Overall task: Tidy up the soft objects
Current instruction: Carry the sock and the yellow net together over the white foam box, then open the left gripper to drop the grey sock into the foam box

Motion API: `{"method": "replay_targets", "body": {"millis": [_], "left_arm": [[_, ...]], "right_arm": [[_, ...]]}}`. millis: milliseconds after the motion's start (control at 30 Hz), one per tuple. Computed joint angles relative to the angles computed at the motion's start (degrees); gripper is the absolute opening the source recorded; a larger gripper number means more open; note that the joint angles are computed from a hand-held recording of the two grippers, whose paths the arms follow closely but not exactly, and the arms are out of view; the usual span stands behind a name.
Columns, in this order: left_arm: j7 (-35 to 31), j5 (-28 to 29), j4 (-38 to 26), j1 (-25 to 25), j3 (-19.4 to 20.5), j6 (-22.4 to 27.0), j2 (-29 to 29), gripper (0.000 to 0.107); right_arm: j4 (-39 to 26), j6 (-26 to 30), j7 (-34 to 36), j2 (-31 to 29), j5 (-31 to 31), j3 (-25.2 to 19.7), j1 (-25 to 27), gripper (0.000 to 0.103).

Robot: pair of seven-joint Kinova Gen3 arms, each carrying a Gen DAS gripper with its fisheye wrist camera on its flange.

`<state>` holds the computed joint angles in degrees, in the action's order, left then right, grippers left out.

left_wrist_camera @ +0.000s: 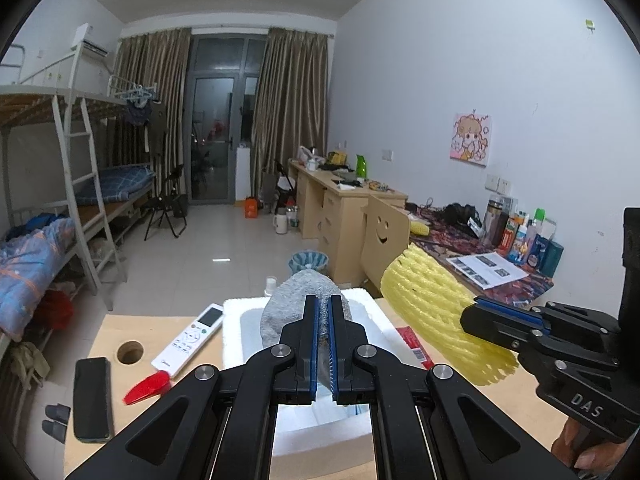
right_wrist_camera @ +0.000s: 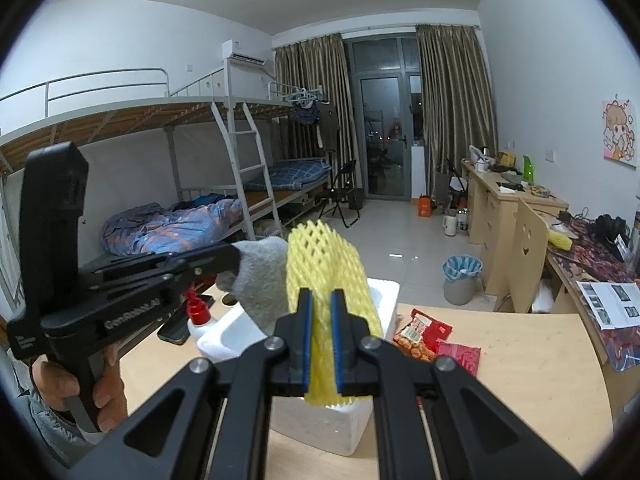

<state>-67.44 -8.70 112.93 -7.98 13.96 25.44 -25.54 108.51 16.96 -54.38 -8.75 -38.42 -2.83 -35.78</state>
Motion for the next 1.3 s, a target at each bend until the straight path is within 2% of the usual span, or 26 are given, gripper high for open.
{"method": "replay_targets", "body": {"millis": [200, 300, 567, 600, 667, 733, 800, 867, 1033, 1300], "left_arm": [[-0.1, -0.33, -0.62, 0.4, -0.1, 0.07, 4.09, 0.004], [-1.2, 0.31, -0.71, 2.42, -2.11, 0.48, 5.32, 0.004], [1.62, -2.49, -1.15, 1.43, -0.35, 0.56, 6.7, 0.007], [2.51, -3.29, -1.43, 0.65, 0.5, 1.02, 6.86, 0.01], [4.71, -5.08, -1.32, -0.9, 2.1, 1.05, 6.84, 0.032], [8.16, -7.79, -1.44, -3.57, 5.0, 1.42, 6.85, 0.088], [11.46, -9.69, 0.4, -5.92, 6.52, -0.95, 5.2, 0.099], [13.53, -11.02, 1.69, -7.81, 7.63, -2.48, 3.53, 0.1], [14.65, -12.33, 1.57, -9.99, 9.83, -0.43, 2.36, 0.101], [13.2, -11.0, 4.51, -10.14, 7.87, -0.26, -2.76, 0.101]], "right_arm": [[-0.59, 0.62, -1.16, 1.27, 1.13, -0.93, 1.57, 0.011], [-0.72, 1.05, -0.62, 1.58, 0.31, -0.84, 1.84, 0.011], [-1.22, 2.08, -1.54, 1.63, 0.97, -2.02, 3.42, 0.011], [-1.32, 2.25, -1.54, 1.69, 0.96, -2.03, 3.49, 0.011], [-2.04, 2.53, -2.53, 2.1, 2.0, -2.54, 4.09, 0.011], [-2.15, 2.66, -3.05, 2.06, 2.38, -2.8, 4.49, 0.011], [-2.26, 2.75, -3.81, 1.98, 3.02, -3.09, 4.85, 0.011], [-2.06, 2.65, -4.0, 1.88, 3.18, -3.06, 4.87, 0.011], [-3.04, 3.45, -5.12, 2.56, 4.37, -3.34, 5.14, 0.011], [-4.94, 4.67, -5.04, 4.32, 5.18, -5.1, 5.57, 0.011]]}}
